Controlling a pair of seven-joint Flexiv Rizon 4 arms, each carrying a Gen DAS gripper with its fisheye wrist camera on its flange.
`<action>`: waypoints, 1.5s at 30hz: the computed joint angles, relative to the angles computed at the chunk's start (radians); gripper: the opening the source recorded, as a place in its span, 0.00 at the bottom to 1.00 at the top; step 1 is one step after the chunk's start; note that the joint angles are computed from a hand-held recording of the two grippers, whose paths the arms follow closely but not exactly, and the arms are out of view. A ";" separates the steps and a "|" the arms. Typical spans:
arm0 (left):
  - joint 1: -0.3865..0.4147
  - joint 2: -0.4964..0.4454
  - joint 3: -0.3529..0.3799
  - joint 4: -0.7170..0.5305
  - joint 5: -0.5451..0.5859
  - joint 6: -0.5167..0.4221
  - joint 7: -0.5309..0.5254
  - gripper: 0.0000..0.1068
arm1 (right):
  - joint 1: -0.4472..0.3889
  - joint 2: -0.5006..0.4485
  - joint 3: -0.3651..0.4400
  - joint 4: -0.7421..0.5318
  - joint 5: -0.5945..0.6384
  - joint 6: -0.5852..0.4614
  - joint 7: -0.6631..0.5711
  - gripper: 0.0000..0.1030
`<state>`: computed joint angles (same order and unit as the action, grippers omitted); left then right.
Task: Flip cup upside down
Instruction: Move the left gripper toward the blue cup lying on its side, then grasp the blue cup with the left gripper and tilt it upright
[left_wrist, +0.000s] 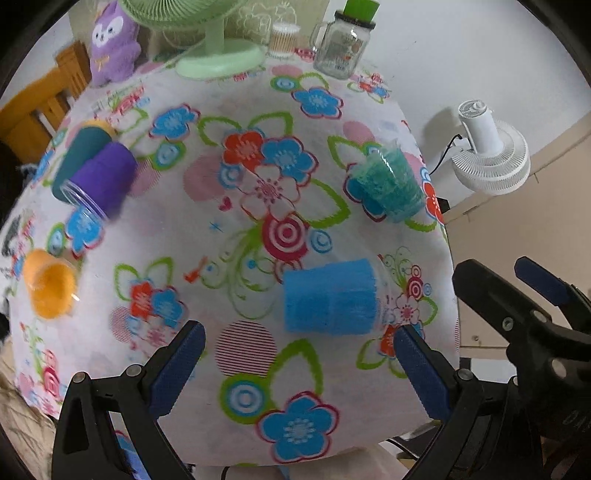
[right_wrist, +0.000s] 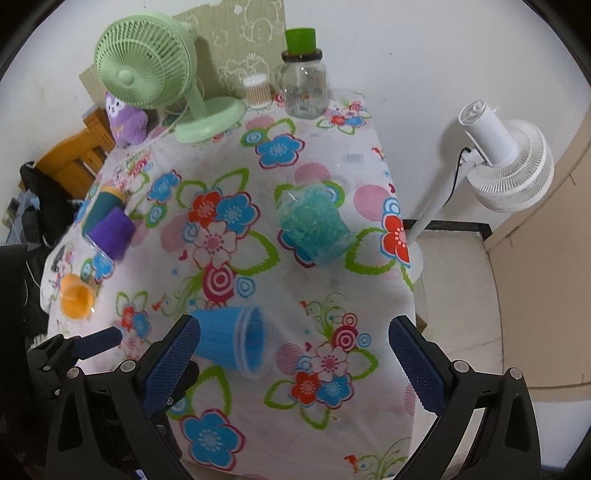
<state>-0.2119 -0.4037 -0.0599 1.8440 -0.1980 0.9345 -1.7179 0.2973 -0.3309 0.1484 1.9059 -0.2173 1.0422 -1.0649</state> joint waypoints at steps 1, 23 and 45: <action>-0.001 -0.006 -0.003 -0.001 -0.006 0.001 -0.006 0.96 | -0.005 -0.006 0.003 -0.004 0.007 -0.003 -0.013 1.00; 0.001 -0.120 -0.050 -0.017 -0.143 0.024 -0.072 0.96 | -0.042 -0.109 0.017 -0.094 0.111 -0.063 -0.173 1.00; -0.032 -0.223 0.118 -0.258 0.285 -0.076 -0.122 0.96 | -0.017 -0.214 0.031 -0.249 0.177 -0.115 -0.184 1.00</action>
